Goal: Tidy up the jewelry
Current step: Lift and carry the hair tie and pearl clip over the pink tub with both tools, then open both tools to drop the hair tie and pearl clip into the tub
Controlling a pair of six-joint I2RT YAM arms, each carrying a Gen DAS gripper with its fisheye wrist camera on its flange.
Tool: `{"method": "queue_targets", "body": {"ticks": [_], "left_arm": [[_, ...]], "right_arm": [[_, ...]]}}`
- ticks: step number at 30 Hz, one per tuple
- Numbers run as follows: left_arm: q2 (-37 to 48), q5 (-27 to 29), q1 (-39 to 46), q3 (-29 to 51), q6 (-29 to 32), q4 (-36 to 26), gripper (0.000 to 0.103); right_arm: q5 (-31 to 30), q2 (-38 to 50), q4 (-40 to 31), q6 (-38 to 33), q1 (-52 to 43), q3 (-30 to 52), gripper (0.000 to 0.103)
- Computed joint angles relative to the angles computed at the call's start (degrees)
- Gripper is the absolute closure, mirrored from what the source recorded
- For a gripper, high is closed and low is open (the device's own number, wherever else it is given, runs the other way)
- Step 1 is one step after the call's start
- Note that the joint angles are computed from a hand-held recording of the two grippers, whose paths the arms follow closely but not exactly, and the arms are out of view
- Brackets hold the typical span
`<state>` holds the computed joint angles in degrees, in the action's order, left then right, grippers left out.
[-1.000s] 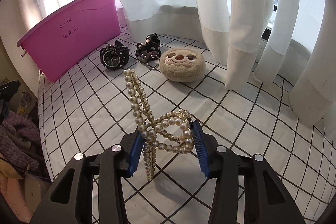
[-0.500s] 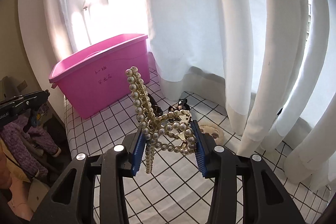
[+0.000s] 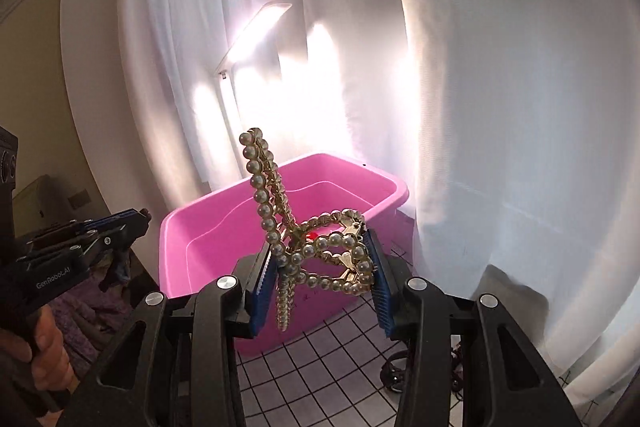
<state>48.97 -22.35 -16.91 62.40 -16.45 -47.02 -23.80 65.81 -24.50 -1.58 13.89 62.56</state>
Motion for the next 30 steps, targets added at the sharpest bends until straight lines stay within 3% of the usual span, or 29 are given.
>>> {"method": "queue_targets", "body": {"ticks": [4,8,16,24,26,27,28,29,30], "left_arm": [[5.7,20.0,22.1,1.3,11.5,6.1,0.093],[15.5,31.1,33.6,5.3,17.0,7.0,0.093],[32.5,36.8,39.5,12.7,23.2,2.2,0.093],[40.2,37.0,40.8,17.6,27.2,-1.7,0.087],[40.9,36.9,40.8,18.1,27.6,-2.2,0.07],[41.3,36.6,40.8,18.5,27.7,-2.2,0.062],[41.4,36.6,40.9,18.5,27.7,-2.0,0.044],[41.3,36.7,41.1,18.2,27.7,-1.5,0.033],[41.3,37.3,41.6,17.9,27.9,-0.9,0.033]], "right_arm": [[7.0,11.4,1.7,5.1,8.5,9.4,0.062],[10.8,22.9,-0.5,7.5,12.9,20.0,0.062],[16.2,44.3,-14.4,9.0,16.8,43.6,0.062],[22.0,57.4,-25.6,11.2,17.6,60.7,0.062],[23.1,60.6,-29.3,11.5,17.9,66.2,0.059],[23.5,60.9,-29.4,11.7,18.0,66.9,0.051],[23.9,60.6,-28.7,11.8,18.1,66.5,0.047],[24.4,60.1,-27.9,11.7,18.1,65.5,0.045],[24.5,59.3,-27.2,11.4,17.7,64.1,0.045]]}}
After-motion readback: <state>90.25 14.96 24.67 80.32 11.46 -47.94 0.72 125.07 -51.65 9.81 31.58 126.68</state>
